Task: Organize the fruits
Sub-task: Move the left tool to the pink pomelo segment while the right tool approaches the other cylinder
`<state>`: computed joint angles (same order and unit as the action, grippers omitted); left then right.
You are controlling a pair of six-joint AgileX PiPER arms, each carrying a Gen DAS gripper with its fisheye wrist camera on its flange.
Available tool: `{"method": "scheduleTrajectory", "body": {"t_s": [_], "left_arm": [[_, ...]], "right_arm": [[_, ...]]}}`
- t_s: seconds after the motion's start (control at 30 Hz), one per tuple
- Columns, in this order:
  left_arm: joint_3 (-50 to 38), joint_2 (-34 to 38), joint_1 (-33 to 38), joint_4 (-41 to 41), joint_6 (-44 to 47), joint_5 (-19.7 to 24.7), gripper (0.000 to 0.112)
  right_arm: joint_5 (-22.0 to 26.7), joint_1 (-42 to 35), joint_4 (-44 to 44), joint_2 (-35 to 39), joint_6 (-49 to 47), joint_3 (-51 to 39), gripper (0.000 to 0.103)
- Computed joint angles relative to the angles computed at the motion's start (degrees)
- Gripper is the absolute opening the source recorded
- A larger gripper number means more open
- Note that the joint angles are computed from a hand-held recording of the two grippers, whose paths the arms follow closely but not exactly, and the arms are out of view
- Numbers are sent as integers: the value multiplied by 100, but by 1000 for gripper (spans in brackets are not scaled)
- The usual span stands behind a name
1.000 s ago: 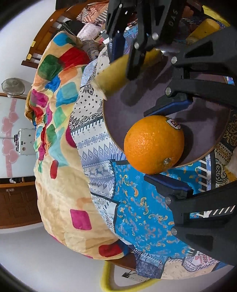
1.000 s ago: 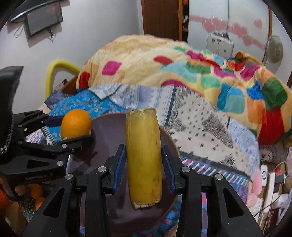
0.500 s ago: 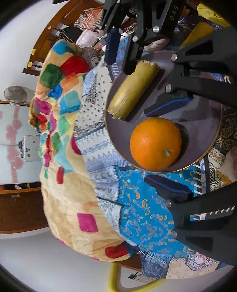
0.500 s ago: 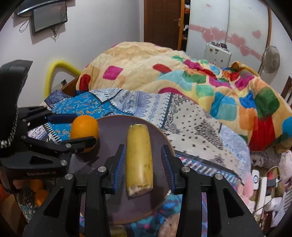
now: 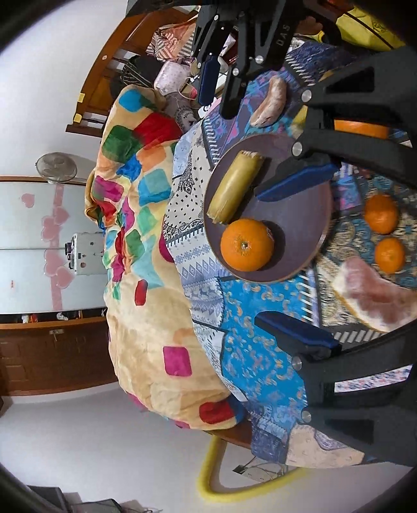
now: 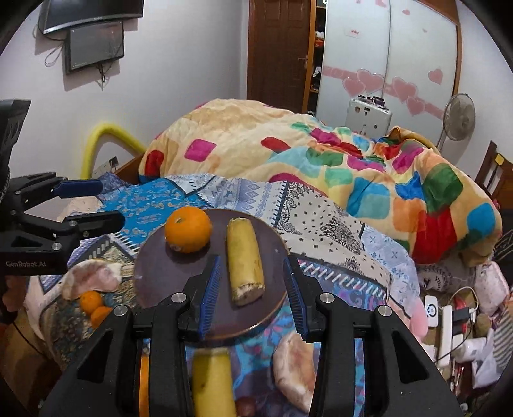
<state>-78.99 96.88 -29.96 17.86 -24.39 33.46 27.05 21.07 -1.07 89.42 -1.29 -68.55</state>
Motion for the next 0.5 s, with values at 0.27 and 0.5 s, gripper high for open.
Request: {"method": "scheduleTrajectory", "body": {"t_s": [0.27, 0.5], "left_arm": [[1162, -857, -101, 295, -590, -113, 71], [2206, -1329, 156, 257, -739, -324, 71]], "right_arm": [[-218, 257, -662, -828, 671, 904, 40], [-418, 396, -1050, -1255, 1152, 1618, 45]]}}
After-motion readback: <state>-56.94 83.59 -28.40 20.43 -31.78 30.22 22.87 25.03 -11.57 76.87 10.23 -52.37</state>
